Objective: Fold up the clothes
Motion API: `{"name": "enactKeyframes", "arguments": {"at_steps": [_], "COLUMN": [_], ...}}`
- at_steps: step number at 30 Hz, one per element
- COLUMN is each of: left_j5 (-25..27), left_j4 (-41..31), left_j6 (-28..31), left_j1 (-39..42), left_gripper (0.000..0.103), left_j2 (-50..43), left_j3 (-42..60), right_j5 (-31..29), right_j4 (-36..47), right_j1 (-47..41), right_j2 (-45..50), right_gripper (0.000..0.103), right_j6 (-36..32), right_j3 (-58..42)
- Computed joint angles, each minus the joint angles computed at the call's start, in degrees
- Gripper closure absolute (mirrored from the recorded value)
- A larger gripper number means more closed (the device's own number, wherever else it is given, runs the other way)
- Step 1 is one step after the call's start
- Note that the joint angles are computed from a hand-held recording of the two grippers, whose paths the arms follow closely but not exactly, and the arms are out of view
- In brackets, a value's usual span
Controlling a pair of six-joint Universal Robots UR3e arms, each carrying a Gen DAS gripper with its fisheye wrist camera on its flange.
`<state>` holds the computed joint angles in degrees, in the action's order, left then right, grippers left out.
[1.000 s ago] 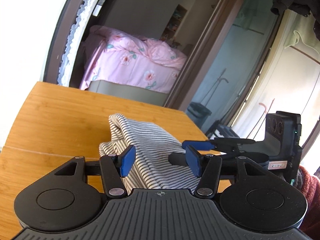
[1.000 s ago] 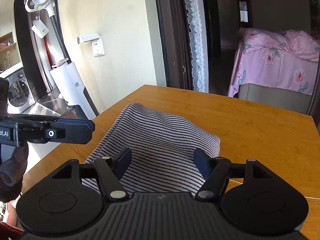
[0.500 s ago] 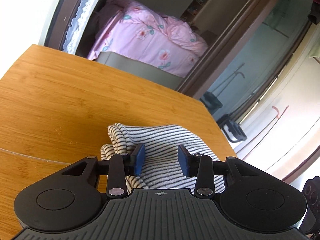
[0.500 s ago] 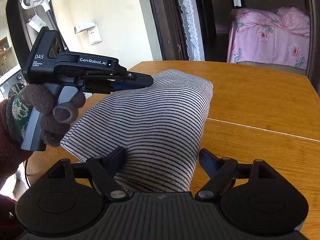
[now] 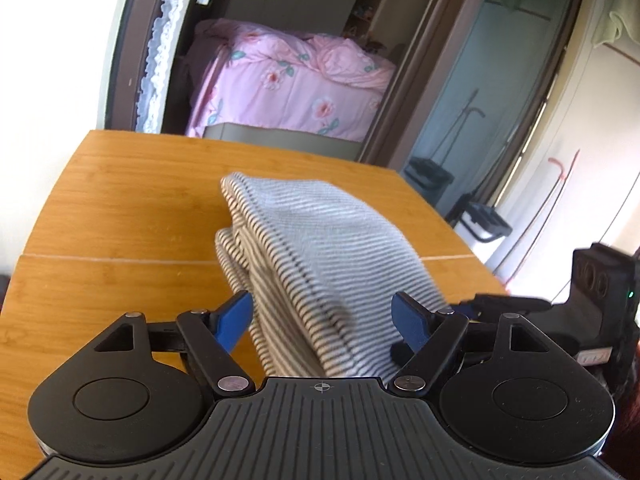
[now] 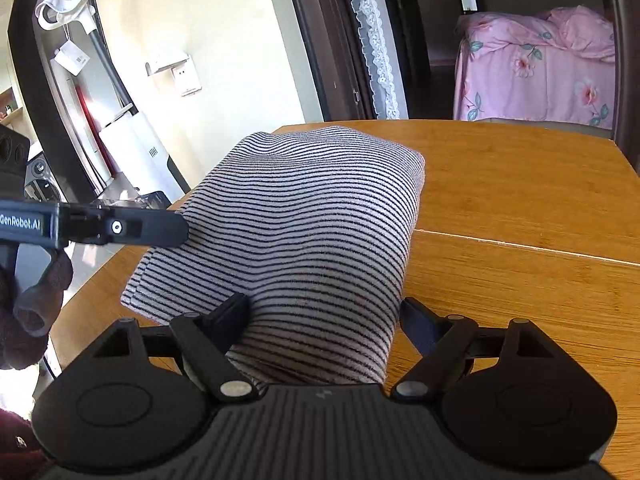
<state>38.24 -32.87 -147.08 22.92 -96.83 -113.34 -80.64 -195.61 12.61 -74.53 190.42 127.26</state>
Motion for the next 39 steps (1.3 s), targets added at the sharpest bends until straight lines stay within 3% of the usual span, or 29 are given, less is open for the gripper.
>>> {"name": "enactKeyframes", "arguments": {"at_steps": [2, 5, 8, 10, 15, 19, 23, 26, 30, 32, 35, 39], "left_j5": [0.2, -1.3, -3.4, -5.9, -6.9, -3.9, -7.3, -11.5, -15.8, -15.0, -8.8, -8.0], "left_j4": [-1.9, -5.7, -7.2, -13.7, -21.9, -19.4, -25.2, -20.9, -11.1, -2.8, 7.1, 11.3], "left_j6": [1.0, 3.2, 5.9, 10.2, 18.1, 18.5, 19.6, 15.8, 6.1, -1.0, -9.7, -14.2], "left_j1": [0.4, 0.5, 0.6, 1.7, 2.9, 2.5, 5.3, 6.8, 4.8, 1.5, -3.7, -4.3], "left_gripper": [0.022, 0.044, 0.051, 0.055, 0.056, 0.057, 0.055, 0.05, 0.037, 0.033, 0.033, 0.033], "left_j2": [-0.3, -1.4, -0.4, 0.1, 1.9, 2.9, 6.0, 7.8, 3.7, -1.2, -8.9, -16.5], "left_j3": [-0.9, -0.8, -1.7, -0.9, -0.9, -3.0, -1.7, -0.8, 2.1, 4.0, 8.1, 11.2], "right_j5": [0.3, 0.7, 0.3, 0.3, 1.2, 1.1, 1.5, 2.4, 1.7, 1.4, 1.1, 4.0], "right_j4": [0.2, 0.6, 1.5, 2.1, -0.2, -2.3, -5.2, -5.9, -6.1, -6.3, -6.8, -8.1], "right_j1": [-0.3, -0.9, -1.9, -2.7, -3.9, -4.1, -4.5, -4.9, -4.4, -4.1, -3.7, -5.1], "right_j2": [-0.8, -2.1, -4.0, -4.7, -3.4, -2.1, -0.8, -0.4, -0.3, -0.3, -0.5, -1.3], "right_gripper": [0.02, 0.02, 0.02, 0.02, 0.011, 0.005, 0.004, 0.004, 0.004, 0.004, 0.004, 0.003], "right_j6": [-0.1, -0.2, -0.2, 0.1, 2.2, 2.1, 2.6, 2.9, 3.3, 3.6, 4.1, 6.7], "right_j3": [0.4, 1.1, 1.9, 2.3, 3.9, 4.4, 5.3, 5.7, 5.6, 5.9, 6.4, 8.2]}}
